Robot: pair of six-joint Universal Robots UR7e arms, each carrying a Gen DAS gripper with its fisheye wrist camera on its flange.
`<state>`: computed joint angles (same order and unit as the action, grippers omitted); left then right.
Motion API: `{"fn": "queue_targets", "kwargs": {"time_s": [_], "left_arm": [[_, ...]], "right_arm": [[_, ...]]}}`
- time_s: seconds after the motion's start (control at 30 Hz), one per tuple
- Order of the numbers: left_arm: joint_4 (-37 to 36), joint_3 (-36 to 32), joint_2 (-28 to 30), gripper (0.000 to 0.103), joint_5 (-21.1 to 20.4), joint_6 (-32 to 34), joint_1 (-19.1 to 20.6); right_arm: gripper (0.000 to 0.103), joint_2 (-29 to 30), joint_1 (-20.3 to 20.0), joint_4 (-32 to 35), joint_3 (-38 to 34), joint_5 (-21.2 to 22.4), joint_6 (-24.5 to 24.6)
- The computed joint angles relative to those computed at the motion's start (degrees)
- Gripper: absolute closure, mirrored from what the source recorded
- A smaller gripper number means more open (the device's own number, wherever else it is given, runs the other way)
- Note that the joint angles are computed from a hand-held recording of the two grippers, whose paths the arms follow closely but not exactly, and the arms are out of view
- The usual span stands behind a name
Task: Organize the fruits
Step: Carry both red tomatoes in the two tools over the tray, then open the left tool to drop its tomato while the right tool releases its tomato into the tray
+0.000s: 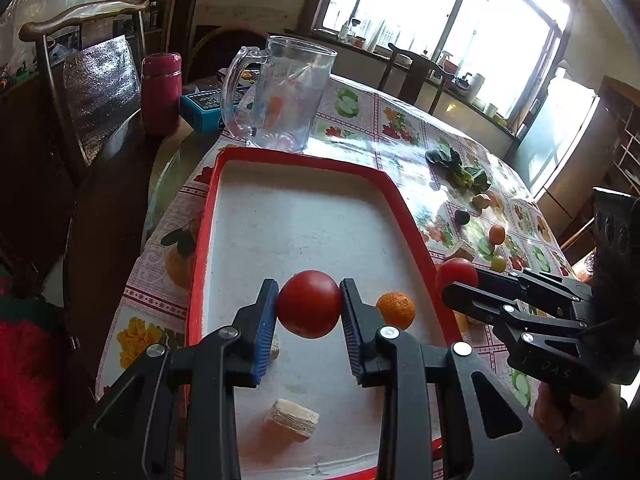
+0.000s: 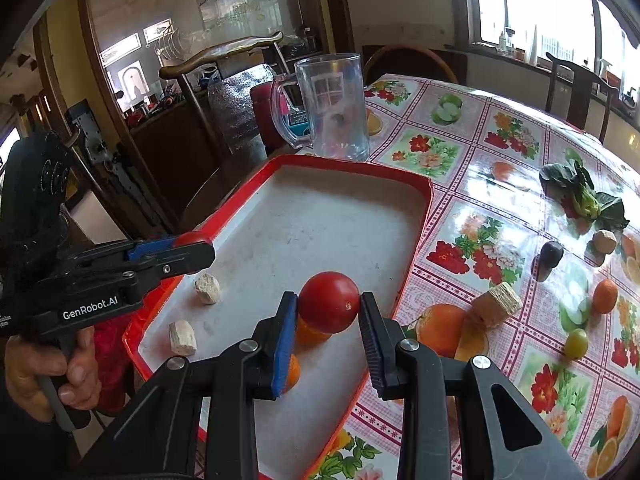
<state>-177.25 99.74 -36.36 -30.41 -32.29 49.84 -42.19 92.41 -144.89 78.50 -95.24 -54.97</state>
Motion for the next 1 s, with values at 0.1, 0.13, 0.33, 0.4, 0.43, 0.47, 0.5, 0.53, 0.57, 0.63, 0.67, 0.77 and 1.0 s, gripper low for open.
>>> {"fn": "queue_targets", "kwargs": {"time_s": [0.1,0.13,0.33,0.4,0.43,0.47,0.5,0.53,0.57,0.63,0.67,0.77,1.0], "left_arm": [[0.77,-0.24,-0.22,0.074,-0.25,-0.30,0.55],[1.04,-0.33,-0.30,0.074,-0.43,-0.41,0.81],[3.58,-1.90,-0.41,0.074,-1.26,-0.84,2.31],[5.27,-2.57,-0.42,0.074,-1.64,-1.23,2.83],[6.21,-2.84,-0.46,0.074,-1.79,-1.65,3.09],[6.89,-3.08,-0.48,0.074,-1.94,-1.96,3.35],[7.61,-3.31,-0.48,0.074,-2.08,-2.33,3.58],[8.14,-3.48,-0.52,0.074,-2.25,-2.56,3.83],[8.71,-3.69,-0.52,0.074,-2.44,-2.89,4.04],[9.77,-4.21,-0.44,0.074,-2.74,-3.39,4.39],[10.27,-4.44,-0.43,0.074,-2.89,-3.58,4.59],[11.66,-4.96,-0.24,0.074,-3.39,-4.46,4.98],[13.71,-5.01,-0.21,0.074,-2.63,-7.86,5.19]], "right_arm": [[0.071,1.60,0.38,0.79,-1.80,-0.46,0.61],[0.071,2.15,0.48,1.02,-2.42,-0.68,0.78],[0.071,5.16,0.83,2.98,-6.17,-1.99,1.51],[0.071,6.08,0.86,3.37,-7.20,-2.56,1.52],[0.071,6.43,0.83,3.39,-7.55,-2.79,1.69],[0.071,6.85,0.80,3.70,-8.14,-2.88,1.92],[0.071,7.25,0.77,4.11,-8.75,-2.94,2.16],[0.071,7.59,0.76,4.48,-9.24,-3.04,2.29],[0.071,7.95,0.77,4.80,-9.76,-3.22,2.31],[0.071,8.53,0.79,5.32,-10.55,-3.55,2.21],[0.071,8.79,0.80,5.60,-10.89,-3.76,2.16],[0.070,9.42,0.78,6.64,-11.73,-4.26,2.19],[0.068,9.14,0.54,7.01,-11.48,-3.80,2.38]]}}
